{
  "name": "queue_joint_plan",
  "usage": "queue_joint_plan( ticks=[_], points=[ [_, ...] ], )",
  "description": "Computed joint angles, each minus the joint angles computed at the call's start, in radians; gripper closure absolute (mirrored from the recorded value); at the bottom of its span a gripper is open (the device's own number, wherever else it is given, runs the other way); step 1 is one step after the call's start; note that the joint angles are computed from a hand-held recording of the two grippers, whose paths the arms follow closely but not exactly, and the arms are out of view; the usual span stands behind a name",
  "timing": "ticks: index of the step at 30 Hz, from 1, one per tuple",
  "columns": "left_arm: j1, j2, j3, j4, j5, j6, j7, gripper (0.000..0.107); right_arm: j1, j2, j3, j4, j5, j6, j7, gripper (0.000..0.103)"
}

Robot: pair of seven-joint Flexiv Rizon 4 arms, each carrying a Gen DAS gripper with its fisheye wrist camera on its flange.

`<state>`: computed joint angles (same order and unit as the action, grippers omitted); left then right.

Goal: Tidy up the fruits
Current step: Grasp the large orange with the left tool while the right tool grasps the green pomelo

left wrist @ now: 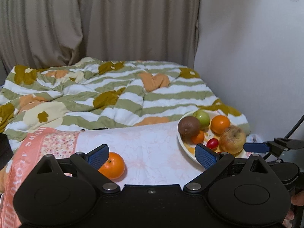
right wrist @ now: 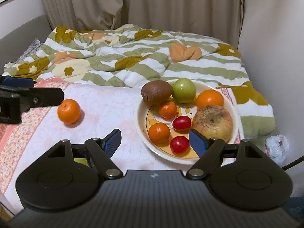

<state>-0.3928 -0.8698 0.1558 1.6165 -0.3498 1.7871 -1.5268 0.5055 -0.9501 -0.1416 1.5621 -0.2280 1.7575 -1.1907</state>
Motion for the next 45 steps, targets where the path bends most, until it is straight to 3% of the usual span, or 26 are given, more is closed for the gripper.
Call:
queue_joint_plan(
  ticks=[5,12,17,21,25,27,29,32,35,40,45],
  points=[
    [-0.08,0.055,0.066,0.1,-0.059,0.083,-0.044,0.008,0.007,0.066,0.0,0.092,0.008,0.04,-0.032,0.009],
    [-0.215,0.105,0.181,0.218,-0.221,0.157,0.012,0.004,-0.003,0.142,0.039,0.18,0.027,0.08,-0.074,0.0],
    [-0.207,0.142,0.179,0.275,-0.285,0.174,0.084,0.004,0.036,0.173,0.025,0.211,0.06,0.073,-0.07,0.0],
    [-0.1,0.17,0.095,0.308,-0.252,0.193,0.134,0.004,0.12,0.181,-0.042,0.226,0.103,0.056,-0.046,0.0],
    [0.076,0.194,-0.039,0.322,-0.129,0.178,0.166,0.004,0.277,0.171,-0.189,0.244,0.169,0.026,0.019,0.0],
    [0.174,0.202,-0.108,0.312,-0.044,0.128,0.188,0.004,0.366,0.161,-0.274,0.247,0.203,-0.013,0.084,0.0],
    [0.258,0.2,-0.164,0.294,0.027,0.075,0.211,0.004,0.406,0.153,-0.306,0.246,0.217,-0.037,0.157,0.0],
    [0.433,0.181,-0.317,0.274,0.151,0.035,0.244,0.004,0.473,0.135,-0.361,0.236,0.231,-0.091,0.277,0.0],
    [0.544,0.142,-0.42,0.233,0.223,-0.025,0.294,0.004,0.531,0.108,-0.414,0.22,0.218,-0.148,0.374,0.0],
    [0.674,0.046,-0.566,0.147,0.275,-0.108,0.432,0.004,0.577,0.062,-0.449,0.174,0.186,-0.243,0.525,0.0],
    [0.69,-0.035,-0.61,0.045,0.238,-0.211,0.567,0.004,0.554,0.021,-0.416,0.1,0.143,-0.32,0.635,0.0]
  ],
)
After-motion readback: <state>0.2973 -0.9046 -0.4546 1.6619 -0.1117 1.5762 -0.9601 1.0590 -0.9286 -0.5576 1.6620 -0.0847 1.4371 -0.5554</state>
